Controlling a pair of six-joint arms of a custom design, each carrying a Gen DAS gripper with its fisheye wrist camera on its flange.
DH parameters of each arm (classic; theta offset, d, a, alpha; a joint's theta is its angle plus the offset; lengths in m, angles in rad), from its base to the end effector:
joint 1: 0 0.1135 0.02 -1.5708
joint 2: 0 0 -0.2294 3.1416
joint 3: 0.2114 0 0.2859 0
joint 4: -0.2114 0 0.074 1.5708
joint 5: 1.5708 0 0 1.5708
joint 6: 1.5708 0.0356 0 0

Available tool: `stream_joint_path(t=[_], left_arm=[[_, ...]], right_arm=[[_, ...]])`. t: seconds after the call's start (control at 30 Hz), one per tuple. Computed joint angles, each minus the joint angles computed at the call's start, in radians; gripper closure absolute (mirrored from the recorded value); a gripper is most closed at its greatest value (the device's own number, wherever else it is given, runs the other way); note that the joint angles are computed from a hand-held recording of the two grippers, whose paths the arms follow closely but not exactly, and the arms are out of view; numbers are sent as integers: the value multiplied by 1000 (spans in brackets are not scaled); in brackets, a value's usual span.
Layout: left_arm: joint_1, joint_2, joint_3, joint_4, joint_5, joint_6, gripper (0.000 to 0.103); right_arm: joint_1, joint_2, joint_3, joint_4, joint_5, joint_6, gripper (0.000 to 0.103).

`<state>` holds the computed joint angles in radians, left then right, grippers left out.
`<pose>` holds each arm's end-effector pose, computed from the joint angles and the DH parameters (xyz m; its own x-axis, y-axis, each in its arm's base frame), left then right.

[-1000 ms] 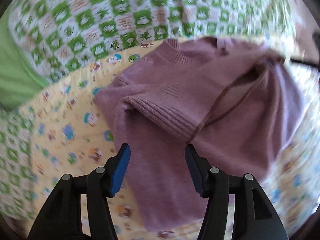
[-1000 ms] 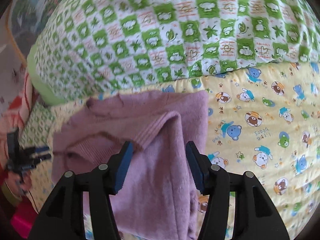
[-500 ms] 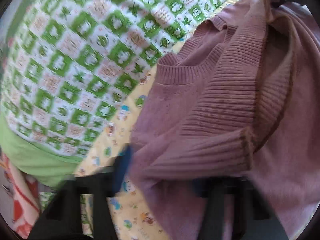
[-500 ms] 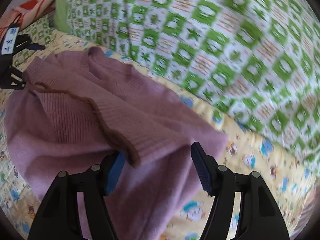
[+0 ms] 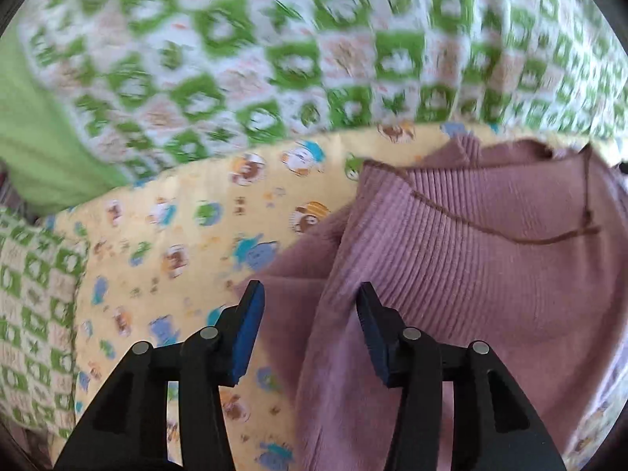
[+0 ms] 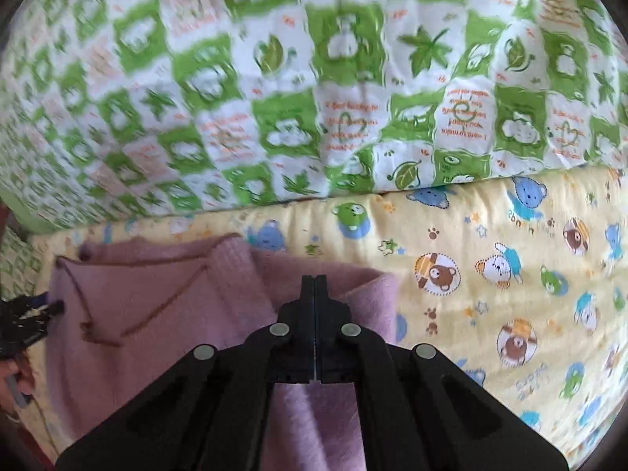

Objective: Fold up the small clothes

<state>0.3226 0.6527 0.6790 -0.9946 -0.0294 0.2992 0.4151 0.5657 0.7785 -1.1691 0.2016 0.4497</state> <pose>0.1682 0.0573 0.2299 -0.8448 0.0283 -0.5344 -0.0876 0.9778 0.1902 0.1398 0.0538 0.2652 -0.7992 0.1132 -0.5903 0.0643 0.9926 0.1033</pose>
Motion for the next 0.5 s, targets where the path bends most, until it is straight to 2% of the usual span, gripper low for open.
stream_joint_path(t=[0.1,0.13,0.17,0.23,0.3,0.33,0.37,0.4,0.43,0.5], left_arm=[[85,-74,48,-155,213,58,55],[72,-107,56,-211,271,72,55],[21,-150,50,-249,286,62,54],[-116,-187,36,-273,243,0,49],[-294,-205,13,-260,159,-110,45],[-358,-208,0,-247,126,-145,42],[-400,-205,-8,-239,93,-171,38],[-455,-173,-4,-225,43,-211,27],[-473,-144,-6,-205,4,-228,25],[-468,-131,-13,-183,-35,-239,25]], right_arm=[[109,-94,26,-69,-37,58,101],[155,-114,32,-87,-53,86,100],[210,-121,38,-101,-58,117,100],[378,-116,40,-110,-40,202,99],[555,-89,40,-116,14,310,94],[621,-65,42,-119,40,353,83],[652,-35,46,-109,53,360,66],[689,-5,56,-100,77,377,57],[698,5,49,-88,94,368,47],[695,54,61,-31,96,333,47]])
